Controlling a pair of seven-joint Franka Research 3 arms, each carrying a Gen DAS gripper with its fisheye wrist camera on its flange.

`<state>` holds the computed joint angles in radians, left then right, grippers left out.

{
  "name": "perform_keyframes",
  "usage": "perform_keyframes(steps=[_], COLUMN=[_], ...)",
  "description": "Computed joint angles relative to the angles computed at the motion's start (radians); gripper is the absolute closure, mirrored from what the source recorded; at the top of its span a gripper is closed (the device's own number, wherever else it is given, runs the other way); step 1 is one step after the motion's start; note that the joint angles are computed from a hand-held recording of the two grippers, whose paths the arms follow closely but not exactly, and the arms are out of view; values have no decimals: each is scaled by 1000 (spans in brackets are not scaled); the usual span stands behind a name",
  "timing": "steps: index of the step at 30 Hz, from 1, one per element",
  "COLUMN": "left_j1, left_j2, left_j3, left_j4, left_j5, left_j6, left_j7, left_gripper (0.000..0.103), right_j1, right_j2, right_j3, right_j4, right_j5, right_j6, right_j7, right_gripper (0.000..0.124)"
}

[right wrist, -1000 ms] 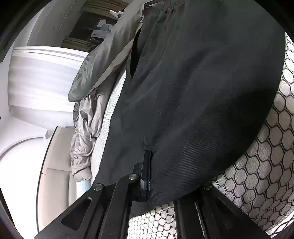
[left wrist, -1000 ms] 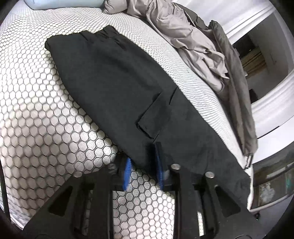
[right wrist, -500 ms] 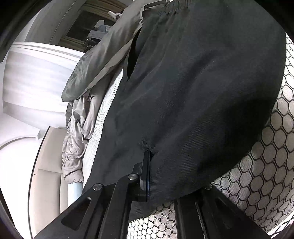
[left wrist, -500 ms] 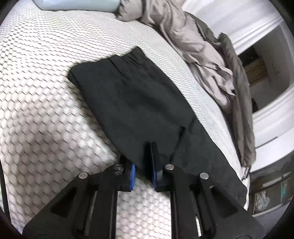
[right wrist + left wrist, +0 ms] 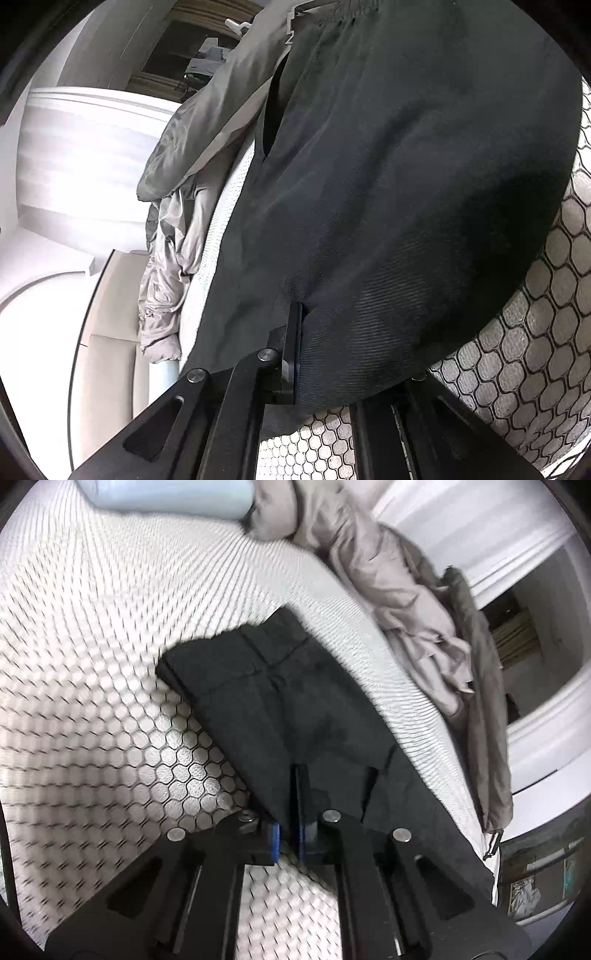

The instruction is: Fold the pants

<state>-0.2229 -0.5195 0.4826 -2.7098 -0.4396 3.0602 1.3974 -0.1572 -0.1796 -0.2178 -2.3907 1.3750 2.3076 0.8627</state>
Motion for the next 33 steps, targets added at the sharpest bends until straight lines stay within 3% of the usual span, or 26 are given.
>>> perform_keyframes(steps=[1,3,4,5,7,8,9,10,12,14,15,18,19,21,23,27,30,33], left_j1=[52,91,58,-10,-73,-107,-117,-92,2,45,58,123,134,145,172,198,270,261], left_j2=[5,59,91,95,79,69,65,77,110,126,125,110,101,73,30,-53,-54,-28], left_j3=[-50,-64,-28,37,97,131,142,121,34,-14,-28,-96,-107,-117,-127,-121,-160,-135], left_j4=[-2,30,59,68,80,88,95,99,102,102,98,86,81,67,44,0,-10,-3], left_j5=[27,75,0,-66,-148,-186,-220,-219,-184,-187,-196,-184,-181,-170,-138,-91,2,-6], left_j6=[4,-53,-95,-86,-70,-75,-80,-89,-105,-97,-90,-78,-76,-69,-82,-105,-160,-190], left_j7=[-14,-66,-22,30,101,139,163,144,93,83,91,88,87,90,84,73,44,44], left_gripper=[99,92,90,89,80,70,69,69,89,95,99,102,102,103,103,103,99,98], right_j1=[-2,-5,-6,-8,-16,-22,-33,-42,-60,-76,-83,-93,-92,-95,-104,-119,-97,-119], right_j2=[1,0,1,3,13,15,13,3,-23,-39,-44,-34,-16,29,82,94,26,91], right_j3=[-3,-5,-5,-7,-16,-22,-33,-35,-38,-45,-48,-24,-34,-61,-57,-34,-17,-25], right_j4=[0,0,1,3,17,20,19,14,0,-5,-5,15,34,80,133,178,128,154], right_j5=[-1,-7,-12,-15,-27,-25,-24,-29,-35,-31,-18,-59,-54,-36,-47,-105,-118,-267], right_j6=[-9,-19,-22,-28,-66,-88,-113,-112,-69,-7,40,262,279,219,225,229,312,236], right_j7=[3,3,4,4,15,18,26,28,17,7,6,68,90,114,144,113,-37,119], right_gripper=[121,121,121,121,120,118,117,114,103,92,86,84,83,82,82,116,117,107])
